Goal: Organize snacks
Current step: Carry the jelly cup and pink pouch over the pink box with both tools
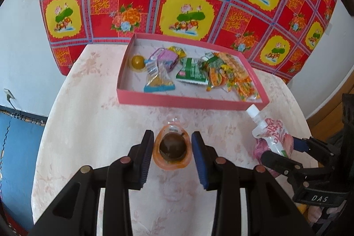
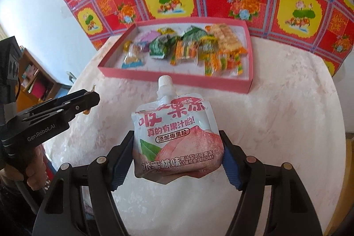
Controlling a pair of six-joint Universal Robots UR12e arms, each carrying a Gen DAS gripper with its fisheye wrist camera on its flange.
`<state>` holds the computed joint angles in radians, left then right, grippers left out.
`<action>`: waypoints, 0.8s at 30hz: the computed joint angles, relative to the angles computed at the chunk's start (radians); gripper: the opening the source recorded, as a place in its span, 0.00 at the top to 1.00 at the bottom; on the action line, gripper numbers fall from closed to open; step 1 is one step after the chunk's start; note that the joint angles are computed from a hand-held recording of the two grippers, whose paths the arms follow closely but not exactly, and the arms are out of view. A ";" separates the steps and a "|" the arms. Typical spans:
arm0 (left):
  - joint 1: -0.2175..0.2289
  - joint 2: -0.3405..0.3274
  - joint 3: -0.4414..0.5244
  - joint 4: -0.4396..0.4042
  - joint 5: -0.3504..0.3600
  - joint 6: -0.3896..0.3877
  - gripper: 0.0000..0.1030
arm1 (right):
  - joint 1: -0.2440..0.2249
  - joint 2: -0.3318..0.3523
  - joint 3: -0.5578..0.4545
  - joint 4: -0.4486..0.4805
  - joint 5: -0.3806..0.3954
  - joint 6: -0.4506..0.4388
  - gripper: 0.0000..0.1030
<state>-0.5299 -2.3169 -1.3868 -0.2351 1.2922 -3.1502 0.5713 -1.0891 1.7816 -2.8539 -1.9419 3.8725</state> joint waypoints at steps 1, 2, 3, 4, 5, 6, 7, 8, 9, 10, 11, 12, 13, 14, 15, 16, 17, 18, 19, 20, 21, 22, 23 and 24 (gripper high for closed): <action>-0.001 -0.002 0.007 -0.002 0.001 0.001 0.64 | -0.002 0.000 0.000 -0.003 0.000 0.000 0.30; -0.002 -0.005 0.014 -0.004 0.001 0.002 0.64 | -0.005 -0.001 -0.001 -0.005 0.000 -0.001 0.30; -0.003 -0.006 0.018 -0.004 0.002 0.002 0.64 | -0.007 -0.001 -0.001 -0.008 -0.001 -0.002 0.30; -0.004 -0.009 0.026 -0.006 0.002 0.004 0.64 | -0.010 -0.001 -0.002 -0.011 -0.002 -0.005 0.30; -0.006 -0.012 0.031 -0.007 0.002 0.006 0.64 | -0.012 -0.001 -0.003 -0.013 -0.004 -0.007 0.30; -0.007 -0.015 0.039 -0.009 0.004 0.009 0.64 | -0.014 -0.001 -0.003 -0.016 -0.008 -0.012 0.30; -0.009 -0.019 0.048 -0.011 0.004 0.012 0.64 | -0.015 0.000 -0.005 -0.018 -0.012 -0.018 0.30; -0.010 -0.022 0.056 -0.013 0.004 0.014 0.64 | -0.017 0.001 -0.006 -0.021 -0.015 -0.024 0.30; -0.012 -0.027 0.067 -0.016 0.005 0.017 0.64 | -0.020 0.002 -0.008 -0.024 -0.015 -0.028 0.30; -0.014 -0.030 0.075 -0.018 0.006 0.019 0.64 | -0.023 0.003 -0.010 -0.028 -0.015 -0.031 0.30; -0.015 -0.034 0.085 -0.018 0.006 0.020 0.64 | -0.026 0.003 -0.012 -0.033 -0.014 -0.035 0.30; -0.017 -0.039 0.093 -0.018 0.005 0.022 0.64 | -0.028 0.004 -0.013 -0.039 -0.015 -0.040 0.30; -0.019 -0.045 0.106 -0.018 0.007 0.025 0.64 | -0.030 0.005 -0.016 -0.042 -0.018 -0.044 0.30; -0.022 -0.050 0.117 -0.019 0.009 0.027 0.64 | -0.031 0.008 -0.017 -0.055 -0.025 -0.047 0.30; -0.024 -0.055 0.129 -0.021 0.008 0.027 0.64 | -0.034 0.009 -0.019 -0.060 -0.025 -0.049 0.30; -0.024 -0.059 0.137 -0.023 0.007 0.027 0.64 | -0.038 0.010 -0.021 -0.063 -0.026 -0.052 0.30; -0.026 -0.064 0.149 -0.026 0.006 0.027 0.64 | -0.041 0.011 -0.024 -0.066 -0.027 -0.053 0.30; -0.027 -0.069 0.159 -0.028 0.005 0.027 0.64 | -0.045 0.012 -0.026 -0.069 -0.028 -0.055 0.30; -0.029 -0.074 0.170 -0.028 0.007 0.028 0.64 | -0.048 0.012 -0.028 -0.072 -0.029 -0.058 0.30; -0.030 -0.079 0.181 -0.030 0.011 0.028 0.64 | -0.051 0.013 -0.029 -0.076 -0.030 -0.061 0.30; -0.032 -0.086 0.194 -0.033 0.015 0.027 0.64 | -0.054 0.014 -0.032 -0.080 -0.032 -0.064 0.30; -0.033 -0.091 0.203 -0.036 0.016 0.027 0.64 | -0.057 0.015 -0.033 -0.083 -0.032 -0.068 0.30; -0.033 -0.095 0.211 -0.040 0.017 0.025 0.64 | -0.060 0.016 -0.034 -0.087 -0.032 -0.072 0.30; -0.033 -0.101 0.221 -0.046 0.017 0.024 0.64 | -0.063 0.017 -0.035 -0.089 -0.032 -0.075 0.30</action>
